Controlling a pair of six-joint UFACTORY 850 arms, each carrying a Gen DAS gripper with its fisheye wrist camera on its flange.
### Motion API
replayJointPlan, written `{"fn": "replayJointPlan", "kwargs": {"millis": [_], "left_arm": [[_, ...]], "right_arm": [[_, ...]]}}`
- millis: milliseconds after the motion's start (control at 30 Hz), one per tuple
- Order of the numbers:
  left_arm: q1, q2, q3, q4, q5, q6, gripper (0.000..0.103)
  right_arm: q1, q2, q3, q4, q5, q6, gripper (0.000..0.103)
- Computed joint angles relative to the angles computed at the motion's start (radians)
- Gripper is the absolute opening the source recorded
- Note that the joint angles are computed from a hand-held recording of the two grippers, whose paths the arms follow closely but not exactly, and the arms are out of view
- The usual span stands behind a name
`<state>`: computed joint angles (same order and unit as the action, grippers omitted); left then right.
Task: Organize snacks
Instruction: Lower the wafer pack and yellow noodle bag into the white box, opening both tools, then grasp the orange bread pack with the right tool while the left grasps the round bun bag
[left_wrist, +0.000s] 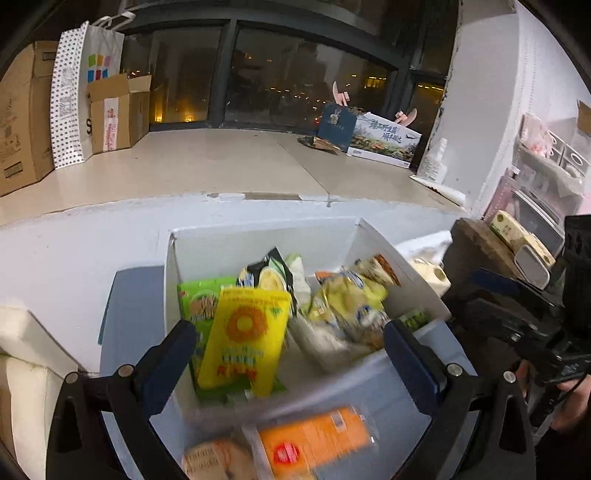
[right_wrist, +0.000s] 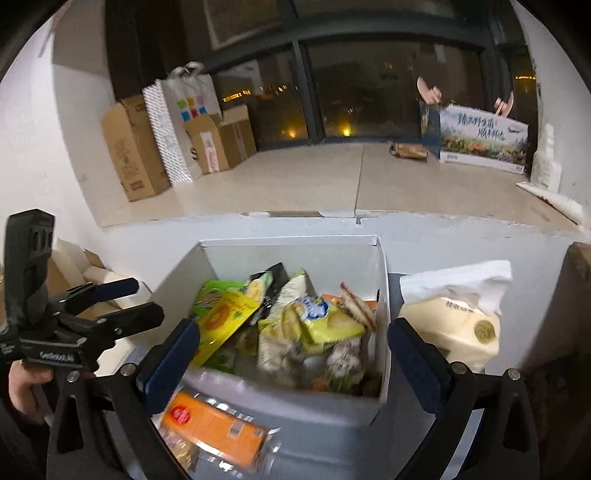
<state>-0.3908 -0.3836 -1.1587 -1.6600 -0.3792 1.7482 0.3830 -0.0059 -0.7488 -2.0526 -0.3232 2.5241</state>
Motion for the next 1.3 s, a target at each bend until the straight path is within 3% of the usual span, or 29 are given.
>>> {"fn": "replayJointPlan", "kwargs": {"millis": [233,533,1000,1300], "left_arm": [[0.013,0.169,0.236,-0.18,-0.039,0.212,0.103],[0.047,0.28,0.43,-0.222,-0.089,0.261,0.103],[0.046,0.379,0.588,-0.238,-0.104,0.363,0.103],[0.071,0.407,0.616,-0.242,-0.13,0.369,0.103]], "right_arm": [[0.157,0.147,0.168,0.014,-0.119,0.082,0.103],[0.327,0.212,0.316,0.066,-0.225,0.225,0.103],[0.468,0.141,0.333,0.184,-0.271,0.187,0.103],[0.497,0.132,0.317,0.232,-0.283,0.121,0.103]]}}
